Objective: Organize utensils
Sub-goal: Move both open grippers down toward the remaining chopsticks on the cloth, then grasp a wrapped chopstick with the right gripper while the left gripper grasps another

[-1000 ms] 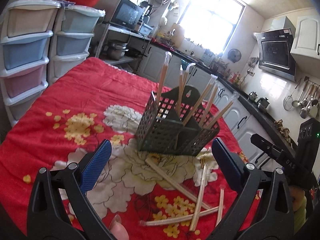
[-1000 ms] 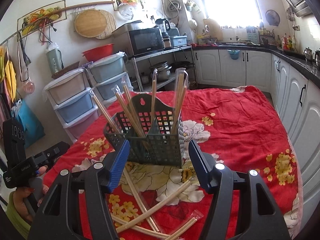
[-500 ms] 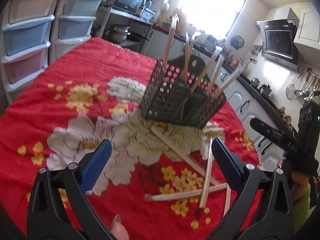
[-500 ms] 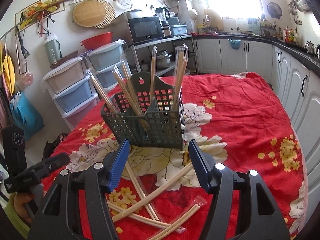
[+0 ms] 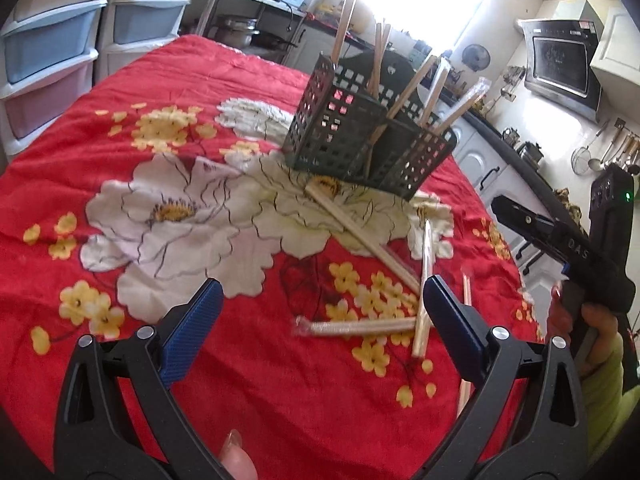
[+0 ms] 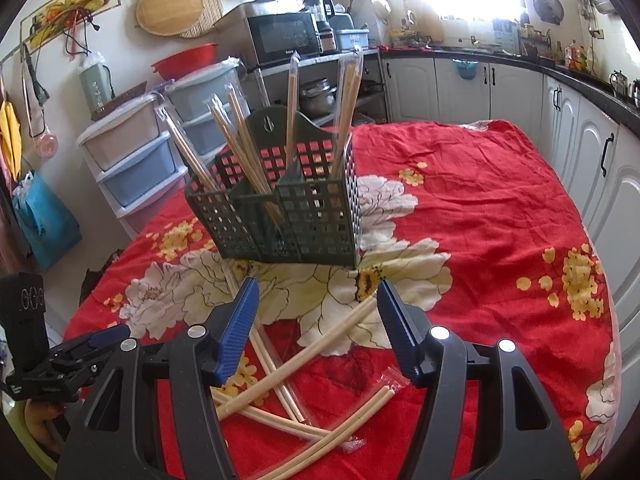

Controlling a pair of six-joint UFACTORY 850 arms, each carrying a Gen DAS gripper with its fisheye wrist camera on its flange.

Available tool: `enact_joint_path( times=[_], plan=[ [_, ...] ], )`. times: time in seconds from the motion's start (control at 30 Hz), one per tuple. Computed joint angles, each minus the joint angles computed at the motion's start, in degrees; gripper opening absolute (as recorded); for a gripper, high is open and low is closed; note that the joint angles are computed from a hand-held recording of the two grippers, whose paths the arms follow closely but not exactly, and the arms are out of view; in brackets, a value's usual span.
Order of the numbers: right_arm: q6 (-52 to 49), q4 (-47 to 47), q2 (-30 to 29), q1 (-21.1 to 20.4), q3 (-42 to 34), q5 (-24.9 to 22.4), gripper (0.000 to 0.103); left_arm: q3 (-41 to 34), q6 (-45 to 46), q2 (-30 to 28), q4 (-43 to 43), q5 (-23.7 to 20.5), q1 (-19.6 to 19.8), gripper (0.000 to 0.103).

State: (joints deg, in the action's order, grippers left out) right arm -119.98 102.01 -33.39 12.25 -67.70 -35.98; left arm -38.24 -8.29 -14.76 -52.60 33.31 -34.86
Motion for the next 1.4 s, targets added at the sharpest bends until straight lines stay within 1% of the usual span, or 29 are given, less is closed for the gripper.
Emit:
enact_joint_path(
  times=[0.03, 0.1, 0.17, 0.2, 0.3, 0.37, 0.4, 0.5, 0.6, 0.8, 0.87, 0.93, 1.03, 1.17, 1.27, 1.33, 1.37, 1.4],
  plan=[
    [0.6, -0.6, -0.3, 0.1, -0.3, 0.4, 0.059, 0.1, -1.3, 0.0, 1.1, -0.3, 0.1, 0.092],
    [1.9, -1.5, -0.9, 0.2, -0.9, 1.1, 0.059, 0.7, -7.0, 0.1, 6.3, -1.3, 0.5, 0.092],
    [4.4, -3.6, -1.7, 0.6, -1.7, 2.6, 0.059, 0.9, -10.5, 0.0, 9.8, -2.4, 0.7, 0.086],
    [5.3, -4.5, -2.0, 0.6, -2.1, 2.8, 0.059, 0.9, -11.7, 0.0, 10.9, -2.8, 0.7, 0.081],
    [8.3, -7.1, -3.2, 0.9, -3.2, 4.0, 0.059, 1.2, -20.2, -0.2, 19.0, -3.7, 1.1, 0.070],
    [10.1, -8.6, -3.9, 1.2, -4.0, 4.8, 0.059, 1.0, -22.7, -0.5, 21.6, -4.0, 1.0, 0.065],
    [10.8, -9.1, -4.2, 1.2, -4.3, 4.9, 0.059, 1.1, -25.7, -0.7, 24.3, -3.8, 1.2, 0.063],
    [13.5, -11.6, -5.1, 1.4, -5.3, 5.4, 0.059, 0.6, -31.6, -1.7, 30.0, -3.8, 1.9, 0.062],
    [15.3, -13.3, -5.9, 1.5, -6.2, 5.5, 0.059, -0.2, -34.8, -3.0, 32.7, -4.0, 2.6, 0.062],
    [21.1, -18.8, -7.5, 2.0, -8.5, 6.1, 0.058, -0.9, -41.7, -4.4, 38.2, -2.7, 4.5, 0.060],
    [24.0, -21.5, -8.3, 2.3, -9.6, 6.2, 0.055, -1.1, -43.4, -4.8, 39.7, -2.1, 5.2, 0.059],
    [27.3, -24.4, -9.2, 2.6, -10.8, 6.3, 0.052, -1.4, -44.8, -5.3, 41.0, -2.0, 6.0, 0.056],
    [35.2, -30.3, -11.1, 2.9, -13.4, 5.7, 0.048, -2.3, -45.8, -5.8, 42.1, -2.7, 6.9, 0.054],
    [46.0, -37.0, -14.3, 2.7, -17.8, 2.3, 0.041, -3.0, -46.0, -6.1, 42.5, -3.4, 7.7, 0.053],
    [50.2, -38.1, -15.9, 2.2, -20.2, -0.2, 0.034, -3.2, -46.5, -6.4, 42.6, -3.4, 8.1, 0.051],
    [53.1, -38.9, -17.1, 1.7, -21.9, -2.1, 0.025, -3.4, -46.5, -6.5, 42.5, -3.6, 8.3, 0.048],
    [54.3, -39.4, -17.7, 1.6, -22.7, -2.8, 0.023, -3.5, -46.3, -6.6, 42.4, -3.7, 8.4, 0.046],
    [55.2, -39.6, -18.0, 1.5, -23.2, -3.3, 0.020, -3.6, -46.1, -6.7, 42.1, -3.9, 8.5, 0.043]
  ],
)
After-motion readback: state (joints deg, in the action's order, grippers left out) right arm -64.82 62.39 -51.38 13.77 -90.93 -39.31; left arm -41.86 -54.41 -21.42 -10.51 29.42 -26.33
